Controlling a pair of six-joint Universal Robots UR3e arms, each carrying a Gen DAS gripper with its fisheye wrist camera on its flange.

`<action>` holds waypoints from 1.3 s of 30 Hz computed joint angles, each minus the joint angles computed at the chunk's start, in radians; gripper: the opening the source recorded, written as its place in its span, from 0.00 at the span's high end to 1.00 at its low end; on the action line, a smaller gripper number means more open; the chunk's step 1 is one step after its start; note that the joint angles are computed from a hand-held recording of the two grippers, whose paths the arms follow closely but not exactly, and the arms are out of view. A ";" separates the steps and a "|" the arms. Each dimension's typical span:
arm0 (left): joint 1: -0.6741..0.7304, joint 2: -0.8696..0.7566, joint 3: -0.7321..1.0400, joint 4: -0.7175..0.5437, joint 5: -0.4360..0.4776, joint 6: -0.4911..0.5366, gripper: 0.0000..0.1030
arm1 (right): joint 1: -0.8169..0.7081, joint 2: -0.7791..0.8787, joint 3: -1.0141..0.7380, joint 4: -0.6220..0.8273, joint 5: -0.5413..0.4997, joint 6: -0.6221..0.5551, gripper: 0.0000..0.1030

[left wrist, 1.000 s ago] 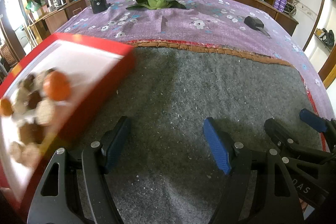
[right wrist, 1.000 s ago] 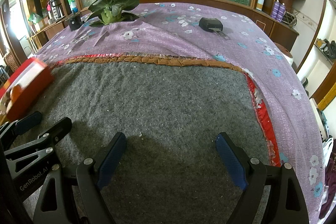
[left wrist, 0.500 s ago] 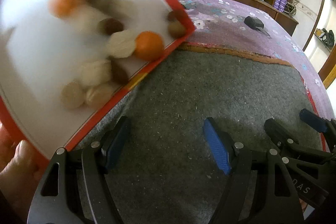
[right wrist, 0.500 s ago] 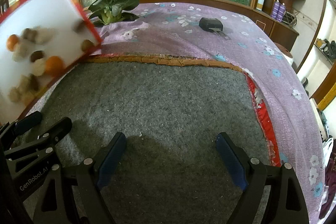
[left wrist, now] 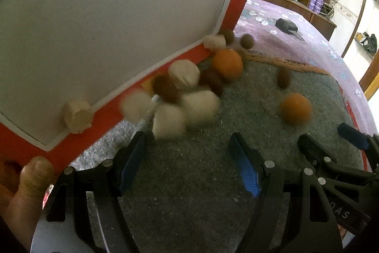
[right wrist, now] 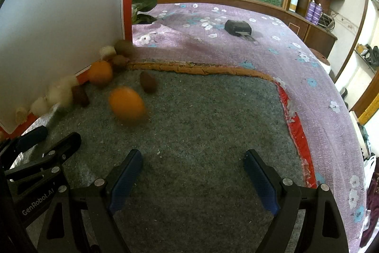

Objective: Organize fruits

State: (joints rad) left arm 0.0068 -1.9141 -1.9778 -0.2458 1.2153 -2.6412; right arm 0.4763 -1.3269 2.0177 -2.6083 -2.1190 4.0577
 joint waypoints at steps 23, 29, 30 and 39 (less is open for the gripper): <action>-0.011 -0.001 0.005 -0.003 0.005 -0.011 0.29 | -0.003 0.001 0.001 -0.004 0.002 -0.004 0.15; -0.012 -0.001 0.006 -0.003 0.006 -0.012 0.29 | -0.003 -0.001 0.003 -0.005 0.002 -0.004 0.15; -0.011 0.000 0.005 -0.003 0.006 -0.011 0.29 | -0.004 -0.001 0.003 -0.005 0.002 -0.005 0.15; -0.011 -0.001 0.005 -0.003 0.006 -0.011 0.28 | -0.004 -0.001 0.001 -0.003 0.002 -0.005 0.15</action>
State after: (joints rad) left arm -0.0042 -1.9149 -1.9726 -0.2483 1.2210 -2.6522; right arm 0.4726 -1.3275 2.0191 -2.6113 -2.1170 4.0531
